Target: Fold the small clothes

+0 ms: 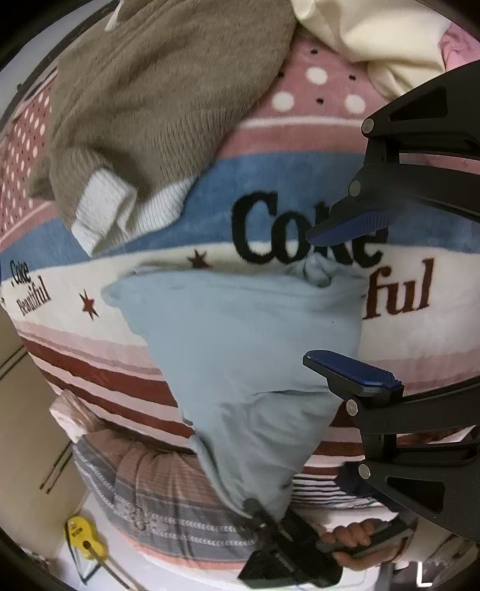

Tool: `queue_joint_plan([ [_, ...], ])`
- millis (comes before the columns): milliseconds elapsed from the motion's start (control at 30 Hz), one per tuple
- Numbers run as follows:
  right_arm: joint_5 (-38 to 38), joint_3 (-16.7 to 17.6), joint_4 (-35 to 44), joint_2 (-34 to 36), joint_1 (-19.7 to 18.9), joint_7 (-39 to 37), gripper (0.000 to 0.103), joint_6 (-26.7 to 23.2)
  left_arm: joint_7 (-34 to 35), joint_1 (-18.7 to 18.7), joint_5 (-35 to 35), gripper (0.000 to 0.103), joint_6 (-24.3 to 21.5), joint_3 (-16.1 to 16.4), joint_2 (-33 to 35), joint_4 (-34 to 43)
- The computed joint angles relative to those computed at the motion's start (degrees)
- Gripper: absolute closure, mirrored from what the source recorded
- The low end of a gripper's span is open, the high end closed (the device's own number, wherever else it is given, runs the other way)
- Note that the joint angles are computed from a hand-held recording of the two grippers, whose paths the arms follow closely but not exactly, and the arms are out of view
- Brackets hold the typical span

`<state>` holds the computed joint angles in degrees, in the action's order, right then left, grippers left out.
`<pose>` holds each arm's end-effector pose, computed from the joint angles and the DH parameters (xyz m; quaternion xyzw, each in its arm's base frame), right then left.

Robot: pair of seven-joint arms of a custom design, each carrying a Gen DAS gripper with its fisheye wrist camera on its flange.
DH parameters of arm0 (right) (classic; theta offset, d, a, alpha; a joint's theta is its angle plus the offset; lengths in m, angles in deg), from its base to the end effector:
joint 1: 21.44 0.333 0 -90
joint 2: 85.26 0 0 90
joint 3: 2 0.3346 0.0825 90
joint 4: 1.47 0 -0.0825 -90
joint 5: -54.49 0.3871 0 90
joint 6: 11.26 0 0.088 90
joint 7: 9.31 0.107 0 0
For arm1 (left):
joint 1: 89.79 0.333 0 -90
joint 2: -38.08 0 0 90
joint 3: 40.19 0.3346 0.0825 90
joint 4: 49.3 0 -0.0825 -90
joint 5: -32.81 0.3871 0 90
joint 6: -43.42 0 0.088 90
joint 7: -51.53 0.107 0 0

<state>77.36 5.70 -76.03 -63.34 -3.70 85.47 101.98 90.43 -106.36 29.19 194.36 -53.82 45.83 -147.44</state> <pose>0.6392 0.3101 0.5819 -0.7595 0.5968 0.1148 0.2322 0.5752 -0.3209 0.6157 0.7745 -0.5009 0.3862 0.0098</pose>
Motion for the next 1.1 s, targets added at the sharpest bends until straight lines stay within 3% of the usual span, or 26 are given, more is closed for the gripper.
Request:
queue_joint_plan([
  [100,0.8,-0.2,-1.8,-1.3,-0.8,-0.6,0.049,0.8,3.4,-2.0,3.7,0.081,-6.4,-0.7,7.1,11.3],
  [267,2.0,-0.8,-3.9,-2.8,-2.3,-1.9,0.049,1.9,8.8,-4.4,1.5,0.082,-9.3,-2.3,14.9,21.0],
  [500,3.3,-1.5,-6.9,-4.3,-3.9,-2.8,0.049,3.5,12.6,-10.3,-0.2,0.083,-19.8,-2.8,28.9,39.4],
  [633,3.6,-1.7,-8.2,-4.8,-4.4,-3.1,0.049,3.4,13.8,-12.4,-1.0,0.083,-24.7,-2.7,33.6,46.3],
  [733,3.5,-1.7,-8.1,-4.6,-4.6,-3.3,0.048,3.1,13.9,-13.2,-1.4,0.078,-25.7,-2.2,34.3,47.2],
  [833,3.6,-1.6,-6.8,-3.5,-4.5,-3.4,0.048,3.1,14.8,-12.3,-3.6,0.062,-24.7,-3.0,33.4,45.6],
  [900,3.6,-1.3,-5.2,-2.3,-4.3,-3.4,0.048,3.2,15.6,-11.0,-6.0,0.044,-22.7,-4.1,31.3,42.5],
  [1000,3.8,-0.6,-1.3,0.5,-3.8,-3.6,0.048,3.7,16.4,-8.8,-9.1,0.036,-19.9,-4.9,26.1,35.5],
  [1100,3.7,0.3,4.3,4.6,-2.8,-4.0,0.048,4.2,13.7,-8.0,-8.5,0.031,-20.6,-3.2,20.7,29.6],
])
